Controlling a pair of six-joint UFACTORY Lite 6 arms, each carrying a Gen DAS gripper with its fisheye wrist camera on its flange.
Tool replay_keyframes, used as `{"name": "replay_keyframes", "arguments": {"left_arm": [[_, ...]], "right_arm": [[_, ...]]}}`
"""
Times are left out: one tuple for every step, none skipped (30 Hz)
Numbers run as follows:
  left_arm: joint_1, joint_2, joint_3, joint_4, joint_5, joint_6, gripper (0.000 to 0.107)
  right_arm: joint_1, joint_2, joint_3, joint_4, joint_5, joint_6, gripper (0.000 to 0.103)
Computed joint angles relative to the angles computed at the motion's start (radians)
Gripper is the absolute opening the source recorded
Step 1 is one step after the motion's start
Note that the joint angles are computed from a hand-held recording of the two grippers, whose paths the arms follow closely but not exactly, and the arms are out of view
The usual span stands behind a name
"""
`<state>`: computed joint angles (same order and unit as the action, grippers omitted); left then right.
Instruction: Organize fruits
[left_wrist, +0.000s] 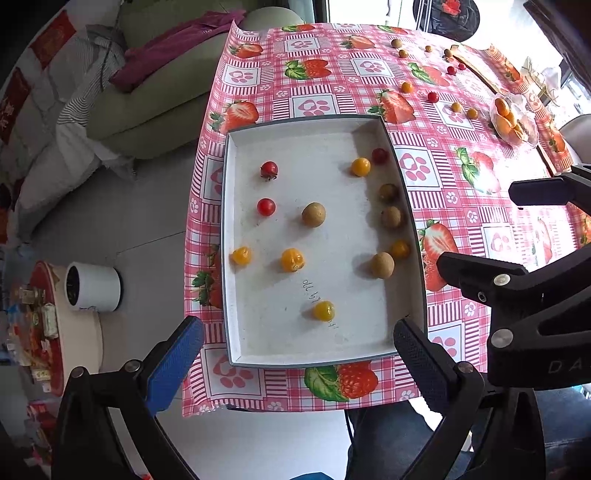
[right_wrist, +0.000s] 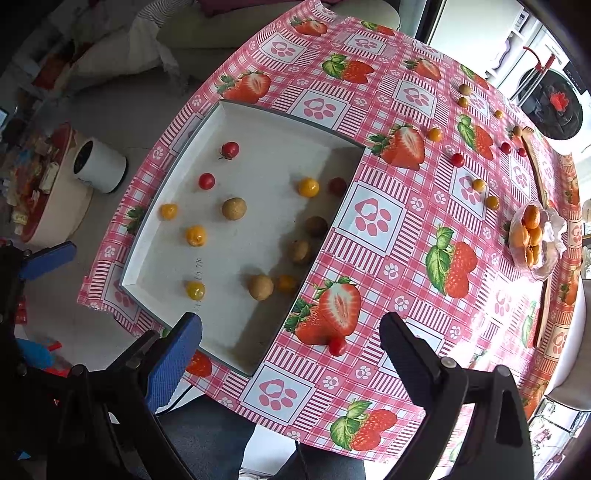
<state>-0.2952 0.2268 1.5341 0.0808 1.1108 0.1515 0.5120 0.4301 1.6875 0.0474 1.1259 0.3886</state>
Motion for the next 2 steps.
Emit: {"name": "replay_keyframes", "arguments": {"left_arm": [[0.000, 0.001, 0.002, -0.001, 0.000, 0.001, 0.103], [-0.001, 0.002, 0.003, 0.001, 0.000, 0.000, 0.103]], "right_arm": [[-0.002, 0.000, 0.000, 0.002, 0.001, -0.004, 0.098], [-0.003, 0.000, -0.002, 0.003, 0.001, -0.006, 0.098]]}}
